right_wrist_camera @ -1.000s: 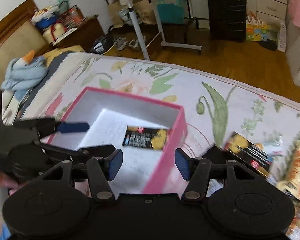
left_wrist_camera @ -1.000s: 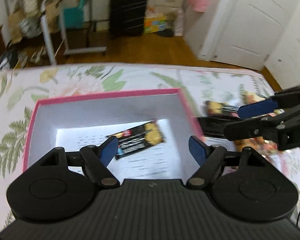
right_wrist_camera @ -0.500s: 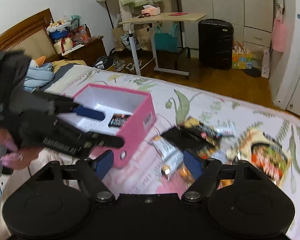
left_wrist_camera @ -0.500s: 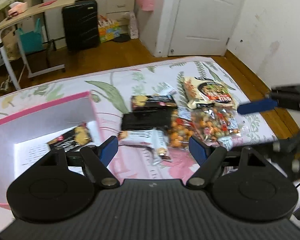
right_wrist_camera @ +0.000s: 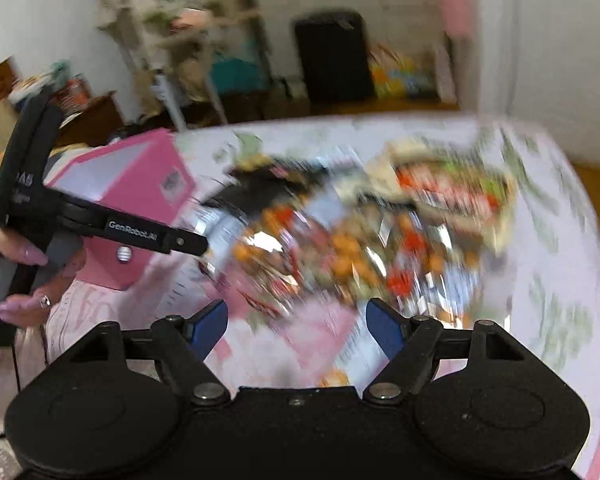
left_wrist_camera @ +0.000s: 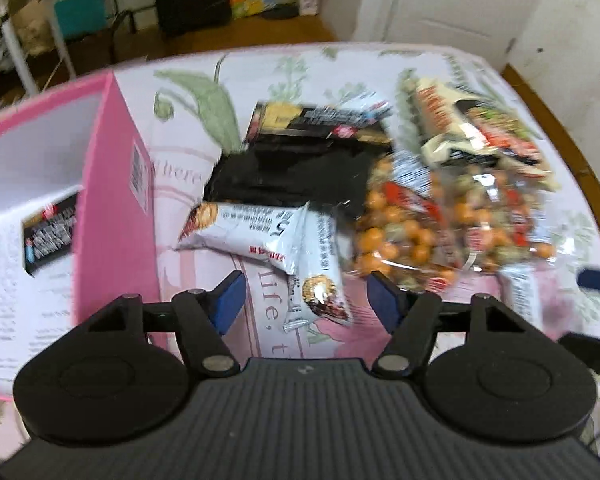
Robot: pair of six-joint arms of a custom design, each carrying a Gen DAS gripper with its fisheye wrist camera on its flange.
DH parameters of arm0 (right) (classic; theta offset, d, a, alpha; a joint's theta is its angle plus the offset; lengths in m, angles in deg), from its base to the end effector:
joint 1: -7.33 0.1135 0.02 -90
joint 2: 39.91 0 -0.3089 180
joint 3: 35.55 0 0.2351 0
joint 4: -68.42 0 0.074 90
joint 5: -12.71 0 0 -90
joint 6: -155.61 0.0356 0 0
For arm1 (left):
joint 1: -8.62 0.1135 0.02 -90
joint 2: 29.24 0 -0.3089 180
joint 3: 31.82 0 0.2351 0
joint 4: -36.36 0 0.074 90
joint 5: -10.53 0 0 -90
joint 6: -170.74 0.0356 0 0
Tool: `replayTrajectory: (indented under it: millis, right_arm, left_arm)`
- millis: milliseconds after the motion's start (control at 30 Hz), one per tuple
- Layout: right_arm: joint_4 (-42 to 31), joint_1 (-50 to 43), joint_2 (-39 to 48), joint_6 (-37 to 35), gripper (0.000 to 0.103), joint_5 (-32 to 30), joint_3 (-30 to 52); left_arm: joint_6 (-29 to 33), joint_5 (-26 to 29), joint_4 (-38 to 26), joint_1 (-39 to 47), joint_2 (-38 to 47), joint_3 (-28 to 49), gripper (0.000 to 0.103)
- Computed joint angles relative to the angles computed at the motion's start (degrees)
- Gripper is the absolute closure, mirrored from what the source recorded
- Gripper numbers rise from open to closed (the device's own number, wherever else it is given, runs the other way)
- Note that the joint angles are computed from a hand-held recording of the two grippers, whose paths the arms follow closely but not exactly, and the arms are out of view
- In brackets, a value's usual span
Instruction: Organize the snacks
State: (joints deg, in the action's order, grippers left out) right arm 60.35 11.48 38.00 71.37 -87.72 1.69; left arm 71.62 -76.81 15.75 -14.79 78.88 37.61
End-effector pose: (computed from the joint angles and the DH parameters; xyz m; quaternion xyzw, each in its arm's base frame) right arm 0.2045 0.0213 0.1804 -0.0189 0.9324 0.1151 0.3422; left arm 0.3256 -0.1428 0.1659 0.1260 0.9558 -0.0956 0.2478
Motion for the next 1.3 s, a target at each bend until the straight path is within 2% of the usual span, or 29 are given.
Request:
replayTrajectory:
  millis: [100, 200, 267, 433, 467, 500, 533, 567, 600, 700, 867, 1000, 1300]
  right_arm:
    - [1.6, -3.7, 5.0, 1.6, 0.030, -1.9, -1.2]
    - [3.7, -4.8, 8.0, 1.7, 0.033, -0.8, -2.9]
    - [5.4, -4.6, 10.4, 2.1, 0.034, 0.2, -3.6]
    - [12.7, -4.2, 14.3, 3.7, 0.039, 2.2, -5.8]
    - [14.2, -3.0, 14.9, 4.0, 0.049, 3.9, -6.0]
    - [14.2, -1.8, 14.9, 3.8, 0.063, 4.8, -5.6]
    - [13.7, -1.0, 14.7, 3.5, 0.063, 4.6, -5.4]
    - [12.5, 0.3, 13.9, 3.4, 0.065, 5.5, -5.2]
    - [11.5, 1.7, 13.5, 3.2, 0.073, 6.9, -4.8]
    - [7.9, 5.0, 10.7, 4.6, 0.073, 10.3, -4.7]
    - [4.4, 3.5, 4.3, 7.7, 0.073, 7.9, -6.4]
    - [1.4, 2.9, 0.1, 10.2, 0.073, 5.2, -6.8]
    - [-7.0, 8.7, -8.2, 15.5, 0.073, 2.4, -4.2]
  left_arm:
    - [-1.5, -1.0, 3.8, -0.2, 3.3, -0.1, 0.043]
    - [-2.6, -1.2, 9.4, 0.1, 3.6, -2.6, 0.044]
    - [-1.3, -3.5, 10.0, -0.6, 4.2, -2.6, 0.044]
    - [-2.7, -3.2, 13.2, -0.5, 5.4, -3.7, 0.044]
    - [-3.4, -3.0, 13.8, -0.4, 5.4, -4.1, 0.045]
    - [-3.7, -2.3, 14.0, -0.2, 5.4, -4.3, 0.054]
    - [-3.3, -0.3, 13.8, 0.3, 5.1, -4.6, 0.078]
    - [-2.9, 1.8, 13.2, 0.6, 4.5, -4.7, 0.082]
    - [-3.1, 1.8, 12.4, 0.5, 4.0, -4.7, 0.082]
    - [-3.7, 1.1, 9.8, -0.2, 3.0, -4.5, 0.083]
    - [-5.4, 2.8, 8.2, 0.1, 0.4, -6.8, 0.083]
    - [-5.8, 1.9, 7.0, -0.8, -2.8, -9.3, 0.084]
    - [-7.5, 2.0, 3.4, -0.9, -13.4, -15.2, 0.084]
